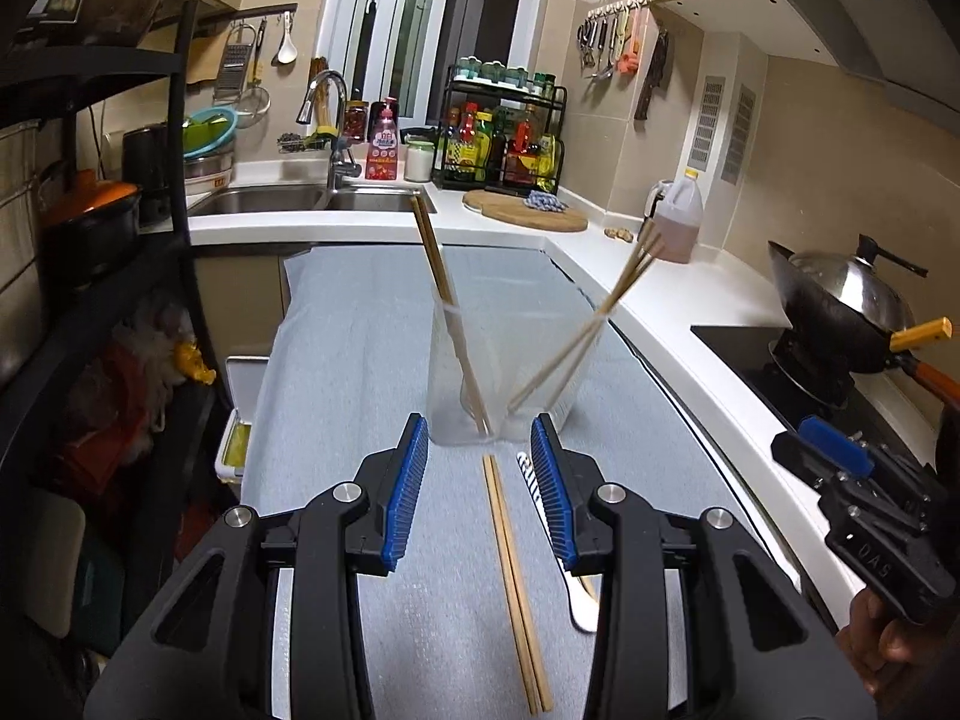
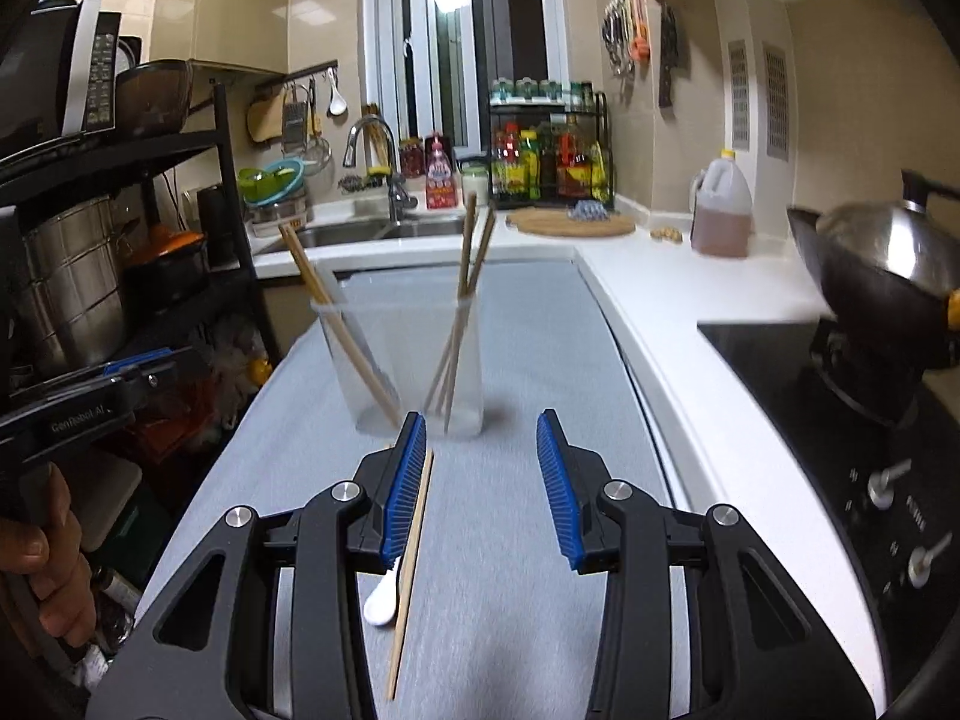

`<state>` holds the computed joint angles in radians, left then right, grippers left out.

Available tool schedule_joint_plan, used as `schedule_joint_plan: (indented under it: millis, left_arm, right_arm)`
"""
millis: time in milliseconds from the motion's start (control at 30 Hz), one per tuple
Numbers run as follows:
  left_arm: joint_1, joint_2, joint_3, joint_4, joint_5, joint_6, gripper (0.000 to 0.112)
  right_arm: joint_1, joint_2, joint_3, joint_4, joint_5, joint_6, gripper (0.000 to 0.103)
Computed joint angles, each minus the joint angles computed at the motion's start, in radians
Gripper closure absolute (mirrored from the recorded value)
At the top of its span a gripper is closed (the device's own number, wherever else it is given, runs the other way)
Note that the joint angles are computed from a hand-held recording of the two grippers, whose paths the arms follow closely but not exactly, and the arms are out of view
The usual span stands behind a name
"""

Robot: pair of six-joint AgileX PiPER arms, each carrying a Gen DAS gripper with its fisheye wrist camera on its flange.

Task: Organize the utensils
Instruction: 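Move both open tools back down to the remaining chopsticks on the mat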

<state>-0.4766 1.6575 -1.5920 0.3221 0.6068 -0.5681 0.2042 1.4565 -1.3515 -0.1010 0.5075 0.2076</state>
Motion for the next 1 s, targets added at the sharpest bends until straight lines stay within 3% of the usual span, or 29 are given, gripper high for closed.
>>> schedule_joint_plan:
  millis: [167,233,433,800,1000]
  left_arm:
    - [-0.011,-0.047,0.094,-0.012,-0.028,-0.005,0.076]
    - [-0.017,-0.068,0.144,-0.008,-0.047,-0.017,0.077]
    - [-0.037,-0.104,0.302,-0.041,-0.108,-0.013,0.098]
    - [-0.113,-0.116,0.532,0.043,-0.256,-0.164,0.101]
    - [-0.132,-0.079,0.533,0.069,-0.272,-0.198,0.101]
  right_arm:
    - [-0.002,-0.048,0.117,0.099,-0.026,-0.07,0.086]
    - [0.007,-0.062,0.154,0.103,-0.034,-0.072,0.089]
    - [0.041,-0.087,0.263,0.115,-0.062,-0.053,0.09]
    - [0.138,-0.073,0.413,0.044,-0.148,0.068,0.09]
    - [0.14,-0.022,0.422,0.119,-0.168,0.01,0.087]
